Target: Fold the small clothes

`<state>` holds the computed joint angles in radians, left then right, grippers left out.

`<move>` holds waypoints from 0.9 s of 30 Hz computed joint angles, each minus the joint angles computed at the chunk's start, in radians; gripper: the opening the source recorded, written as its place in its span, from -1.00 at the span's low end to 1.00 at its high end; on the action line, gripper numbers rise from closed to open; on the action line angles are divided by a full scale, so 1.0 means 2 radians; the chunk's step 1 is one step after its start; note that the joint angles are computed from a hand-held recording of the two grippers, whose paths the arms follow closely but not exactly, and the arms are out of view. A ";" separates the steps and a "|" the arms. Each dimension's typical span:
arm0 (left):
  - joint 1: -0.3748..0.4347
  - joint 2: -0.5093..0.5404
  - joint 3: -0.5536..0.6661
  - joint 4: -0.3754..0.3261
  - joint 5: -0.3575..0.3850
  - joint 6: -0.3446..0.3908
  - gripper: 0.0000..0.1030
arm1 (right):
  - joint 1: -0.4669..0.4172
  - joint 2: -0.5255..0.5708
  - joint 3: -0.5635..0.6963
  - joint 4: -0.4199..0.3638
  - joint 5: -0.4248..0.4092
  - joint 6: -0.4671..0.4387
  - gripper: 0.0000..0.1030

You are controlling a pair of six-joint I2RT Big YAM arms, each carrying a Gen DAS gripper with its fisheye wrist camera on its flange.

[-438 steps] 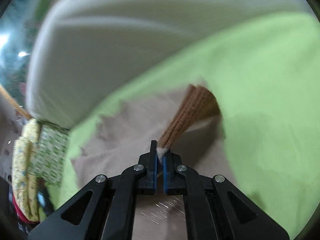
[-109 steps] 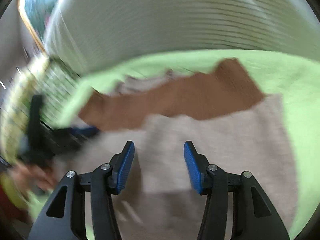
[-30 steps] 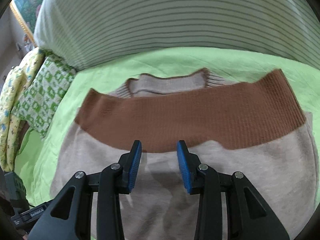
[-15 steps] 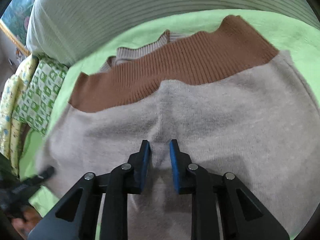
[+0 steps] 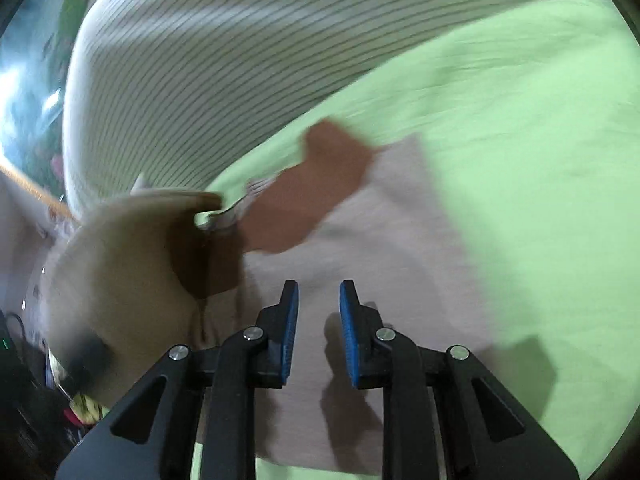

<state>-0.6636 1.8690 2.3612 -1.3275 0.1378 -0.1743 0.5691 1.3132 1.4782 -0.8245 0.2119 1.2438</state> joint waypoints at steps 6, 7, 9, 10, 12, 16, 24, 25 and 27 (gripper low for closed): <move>-0.010 -0.043 -0.089 -0.013 -0.017 0.031 -0.05 | -0.006 -0.027 -0.025 0.015 0.000 0.005 -0.20; -0.008 -0.053 -0.102 -0.007 -0.026 0.028 0.14 | -0.005 -0.022 -0.019 0.017 0.002 -0.002 0.10; -0.004 -0.085 -0.141 0.009 -0.059 0.021 0.20 | -0.004 -0.009 -0.001 0.015 0.001 -0.028 0.21; -0.001 -0.097 -0.156 0.010 -0.083 0.017 0.28 | -0.005 0.000 0.012 0.014 -0.007 -0.047 0.21; 0.008 -0.118 -0.189 0.010 -0.116 0.002 0.35 | -0.009 0.020 0.040 0.001 -0.024 -0.082 0.21; 0.017 -0.121 -0.217 -0.003 -0.140 -0.009 0.37 | -0.025 0.071 0.100 -0.034 -0.068 -0.127 0.31; 0.012 -0.126 -0.254 0.004 -0.143 -0.039 0.38 | -0.054 0.124 0.142 -0.049 -0.159 -0.139 0.57; 0.011 -0.123 -0.254 0.005 -0.150 -0.037 0.38 | -0.057 0.127 0.141 -0.044 -0.171 -0.136 0.58; 0.013 -0.118 -0.250 0.007 -0.154 -0.034 0.38 | -0.059 0.132 0.140 -0.031 -0.193 -0.131 0.59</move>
